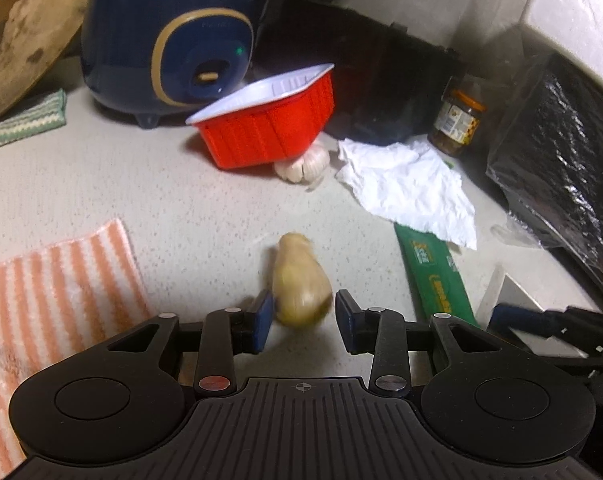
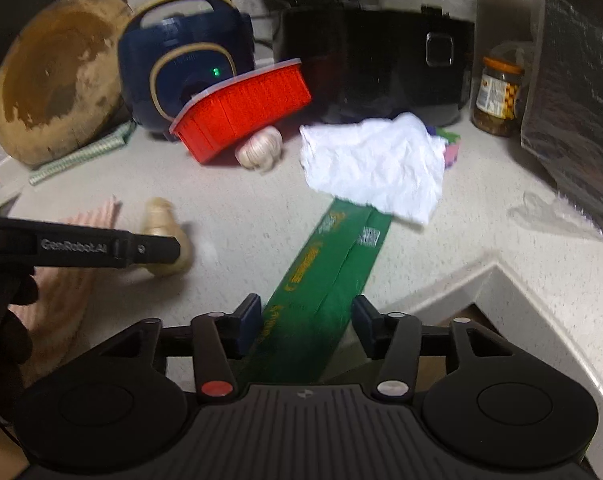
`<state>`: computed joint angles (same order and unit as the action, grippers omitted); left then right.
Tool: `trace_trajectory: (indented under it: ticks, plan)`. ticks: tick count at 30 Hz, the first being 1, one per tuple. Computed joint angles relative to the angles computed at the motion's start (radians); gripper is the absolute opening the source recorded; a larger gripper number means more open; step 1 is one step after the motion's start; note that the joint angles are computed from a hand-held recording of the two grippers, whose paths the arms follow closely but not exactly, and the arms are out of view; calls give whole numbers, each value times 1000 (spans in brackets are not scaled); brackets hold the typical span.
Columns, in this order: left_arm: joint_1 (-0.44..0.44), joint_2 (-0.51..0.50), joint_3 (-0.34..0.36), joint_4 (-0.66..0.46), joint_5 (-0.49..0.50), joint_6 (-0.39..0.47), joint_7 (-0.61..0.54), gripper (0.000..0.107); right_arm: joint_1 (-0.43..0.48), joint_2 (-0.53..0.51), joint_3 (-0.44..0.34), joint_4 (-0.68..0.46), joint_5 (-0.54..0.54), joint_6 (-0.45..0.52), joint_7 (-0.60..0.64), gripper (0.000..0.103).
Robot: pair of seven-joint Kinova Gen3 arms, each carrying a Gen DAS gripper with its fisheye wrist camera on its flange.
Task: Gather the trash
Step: 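Lift the ginger with the left tool while the right tool regrips the green packet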
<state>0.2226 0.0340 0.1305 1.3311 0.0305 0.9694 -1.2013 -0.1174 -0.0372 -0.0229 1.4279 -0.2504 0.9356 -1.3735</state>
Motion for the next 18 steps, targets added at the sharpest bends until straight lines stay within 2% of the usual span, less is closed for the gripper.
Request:
trace_trajectory:
  ticks: [2,4,9,11,13,15,16,18]
  plan:
    - [0,1,-1,1,-7,-1,6,20,5,-8,5,6,-1,-28,3,63]
    - [1,2,-1,4,-17,0,14,19,10,1,7,-8,16,-38,-32,68]
    - [0,5,-3,-5,-29,23,34,20,22,82,8,-96,22,12,-135,68]
    - [-2,-1,-14,-12,6,30,-5,20,18,122,2,-134,39,50,-179,68]
    - [-38,-8,12,-30,41,54,-60,21,18,139,-6,-142,35,68,-189,68]
    - [-27,-22,18,-35,11,51,-52,24,5,130,-18,-118,62,52,-195,69]
    - [-5,-34,8,-30,-29,32,-38,24,-7,121,-25,-103,88,38,-193,69]
    - [-5,-40,32,-20,-110,-6,-20,24,-28,109,-35,-82,134,18,-187,69]
